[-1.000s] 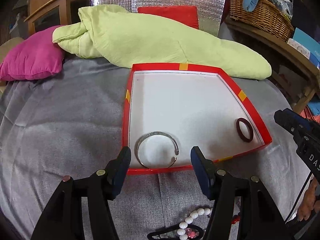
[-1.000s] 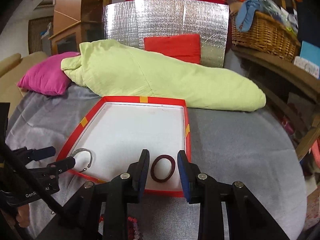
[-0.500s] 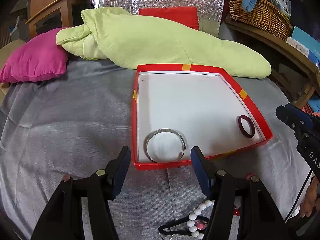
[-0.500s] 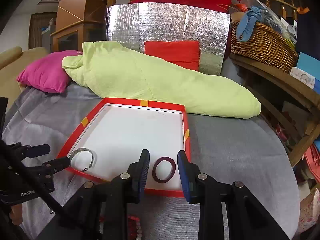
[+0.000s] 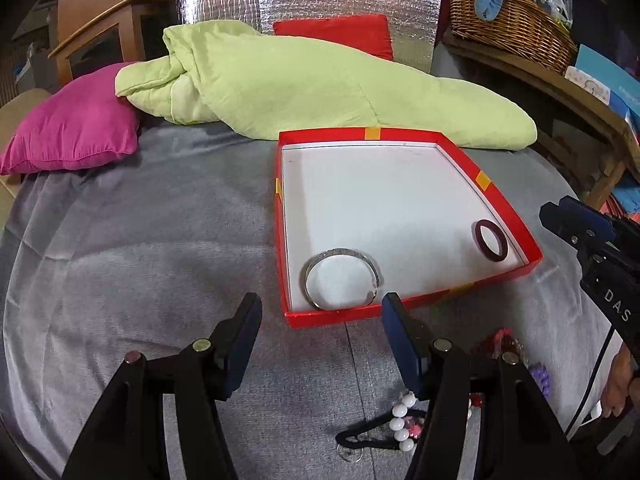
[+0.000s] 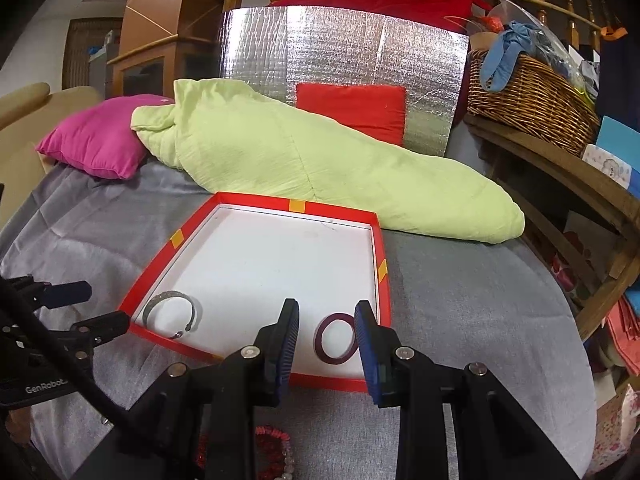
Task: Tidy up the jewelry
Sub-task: 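Move the left tool to the white pearl bracelet while the right tool reaches the pink bracelet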
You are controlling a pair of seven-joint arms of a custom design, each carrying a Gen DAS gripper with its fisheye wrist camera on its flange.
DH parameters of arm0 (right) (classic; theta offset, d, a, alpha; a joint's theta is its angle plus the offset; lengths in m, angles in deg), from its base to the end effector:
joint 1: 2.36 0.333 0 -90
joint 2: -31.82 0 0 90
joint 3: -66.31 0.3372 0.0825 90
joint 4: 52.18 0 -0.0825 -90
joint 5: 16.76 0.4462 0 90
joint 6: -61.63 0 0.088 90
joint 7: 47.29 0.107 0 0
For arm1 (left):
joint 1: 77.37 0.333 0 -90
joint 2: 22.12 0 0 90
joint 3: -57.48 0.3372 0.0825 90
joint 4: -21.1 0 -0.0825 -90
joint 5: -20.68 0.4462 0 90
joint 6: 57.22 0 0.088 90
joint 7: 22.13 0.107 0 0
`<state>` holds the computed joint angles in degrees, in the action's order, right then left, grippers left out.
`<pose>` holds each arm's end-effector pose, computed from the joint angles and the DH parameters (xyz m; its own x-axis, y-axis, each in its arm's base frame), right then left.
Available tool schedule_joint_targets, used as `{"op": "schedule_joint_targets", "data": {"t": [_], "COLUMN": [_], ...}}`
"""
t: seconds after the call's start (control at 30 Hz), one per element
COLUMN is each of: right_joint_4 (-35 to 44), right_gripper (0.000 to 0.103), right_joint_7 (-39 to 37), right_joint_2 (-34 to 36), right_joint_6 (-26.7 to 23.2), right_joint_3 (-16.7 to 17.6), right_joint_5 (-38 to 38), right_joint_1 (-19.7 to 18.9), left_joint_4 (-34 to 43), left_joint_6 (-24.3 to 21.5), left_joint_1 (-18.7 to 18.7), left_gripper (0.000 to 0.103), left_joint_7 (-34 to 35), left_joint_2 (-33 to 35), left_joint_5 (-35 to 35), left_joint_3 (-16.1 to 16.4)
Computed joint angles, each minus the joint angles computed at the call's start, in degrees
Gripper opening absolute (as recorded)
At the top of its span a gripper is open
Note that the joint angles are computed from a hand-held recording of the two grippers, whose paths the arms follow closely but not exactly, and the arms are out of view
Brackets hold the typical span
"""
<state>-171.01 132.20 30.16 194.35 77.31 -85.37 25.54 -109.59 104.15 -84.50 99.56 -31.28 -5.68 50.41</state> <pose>0.4981 0.3802 0.4731 -0.1954 -0.9725 0.1266 -0.5591 0.0044 -0.8291 0.5718 -0.1243 0.4856 -0.4132 -0.9106 0.0105 -0.6795 0.3006 -0.6693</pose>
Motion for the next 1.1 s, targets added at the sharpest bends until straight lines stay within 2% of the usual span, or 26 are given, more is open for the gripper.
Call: {"op": "schedule_joint_targets", "data": {"t": [0.13,0.2,0.27,0.33,0.4,0.6,0.63,0.67,0.77,0.83,0.93,0.97,1.0,1.03,1.1], "right_joint_4": [-0.9,-2.3,-4.3,-6.7,-9.3,-13.4,-13.7,-13.7,-13.3,-13.2,-13.3,-13.1,-13.0,-12.9,-12.7], "right_gripper": [0.032,0.032,0.032,0.033,0.033,0.033,0.033,0.033,0.033,0.033,0.031,0.026,0.015,0.009,0.008], "right_joint_7": [-1.4,-2.9,-5.6,-11.1,-19.8,-37.9,-43.5,-50.1,-58.3,-59.3,-57.7,-56.7,-55.4,-53.8,-50.8], "right_joint_2": [-0.5,-1.3,-2.2,-2.8,-2.8,-3.1,-2.9,-2.6,-1.8,-1.6,-1.5,-1.2,-1.0,-0.9,-0.8], "right_joint_6": [2.0,6.1,12.9,20.5,26.5,32.0,32.6,32.4,30.6,30.0,30.3,30.4,30.5,30.5,30.7], "right_joint_3": [-0.2,-0.9,-1.9,-3.2,-4.3,-5.1,-5.6,-6.3,-5.9,-5.2,-4.3,-4.1,-3.9,-3.6,-3.5], "right_joint_5": [1.0,2.9,7.0,14.8,26.7,51.0,57.4,64.9,74.7,76.2,74.8,73.6,72.1,70.2,67.2], "right_joint_1": [-0.2,-0.9,-2.1,-3.4,-4.1,-4.1,-3.2,-2.0,-1.5,-2.0,-2.8,-3.1,-3.3,-3.6,-4.1], "left_joint_4": [-1.1,-2.1,-3.1,-4.1,-5.0,-5.9,-5.9,-6.0,-6.0,-5.6,-4.0,-3.6,-3.4,-3.4,-2.9], "left_joint_6": [-0.9,-1.3,-1.3,-1.9,-3.0,-7.8,-8.4,-8.6,-9.5,-10.8,-16.3,-17.6,-17.8,-17.4,-17.3], "left_joint_1": [-0.4,-0.7,-1.0,-1.5,-2.2,-3.3,-3.2,-3.1,-2.9,-2.8,-3.1,-3.0,-2.7,-2.4,-1.9], "left_gripper": [0.063,0.064,0.064,0.064,0.064,0.065,0.065,0.065,0.065,0.065,0.065,0.065,0.065,0.065,0.065], "left_joint_7": [2.7,5.0,6.9,9.5,12.1,19.0,19.4,19.7,20.3,20.6,22.3,22.7,22.6,22.2,20.8], "left_joint_2": [-1.2,-2.1,-2.9,-3.8,-4.6,-5.8,-5.8,-5.9,-5.7,-5.5,-4.9,-4.7,-4.5,-4.2,-3.4], "left_joint_5": [-0.5,-0.4,-0.1,-0.5,-1.4,-3.2,-3.0,-2.8,-2.4,-2.4,-6.0,-6.8,-6.8,-6.5,-5.7], "left_joint_3": [0.4,0.6,0.7,1.1,1.5,2.0,1.7,1.5,1.1,1.1,2.3,2.3,2.0,1.5,0.9]}}
